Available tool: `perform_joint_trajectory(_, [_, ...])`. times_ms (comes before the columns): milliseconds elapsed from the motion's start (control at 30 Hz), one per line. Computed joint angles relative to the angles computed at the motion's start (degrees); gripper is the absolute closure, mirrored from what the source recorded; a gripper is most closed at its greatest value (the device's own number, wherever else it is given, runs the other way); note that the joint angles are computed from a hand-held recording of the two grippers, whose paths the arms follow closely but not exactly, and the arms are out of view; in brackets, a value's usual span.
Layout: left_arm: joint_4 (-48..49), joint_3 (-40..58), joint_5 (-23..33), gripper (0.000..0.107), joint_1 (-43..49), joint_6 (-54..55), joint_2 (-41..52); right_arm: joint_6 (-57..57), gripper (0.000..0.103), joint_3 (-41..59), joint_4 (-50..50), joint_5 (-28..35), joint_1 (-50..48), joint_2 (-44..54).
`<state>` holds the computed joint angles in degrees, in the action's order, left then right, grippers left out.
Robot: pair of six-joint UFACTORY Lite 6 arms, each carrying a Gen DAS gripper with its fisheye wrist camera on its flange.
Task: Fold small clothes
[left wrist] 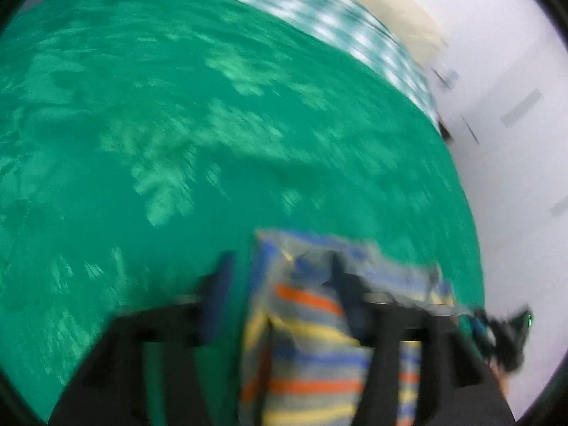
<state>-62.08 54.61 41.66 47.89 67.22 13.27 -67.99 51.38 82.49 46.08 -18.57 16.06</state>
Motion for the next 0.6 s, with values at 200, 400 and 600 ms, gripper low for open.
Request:
perform_joint_trajectory(200, [1.8, -11.2, 12.7, 0.04, 12.5, 14.1, -13.3, -4.6, 0.054, -6.7, -7.7, -5.8, 2.2, -14.3])
perform_joint_trajectory(400, [14.9, -35.4, 8.7, 0.062, 12.1, 22.7, -37.6, -2.7, 0.054, -21.1, -22.1, -2.4, 13.9, -30.1])
perform_joint_trajectory(600, [26.2, -36.9, 4.7, 0.081, 37.6, 28.2, -39.8, 13.9, 0.062, -35.1, -50.0, -4.9, 8.2, -49.9])
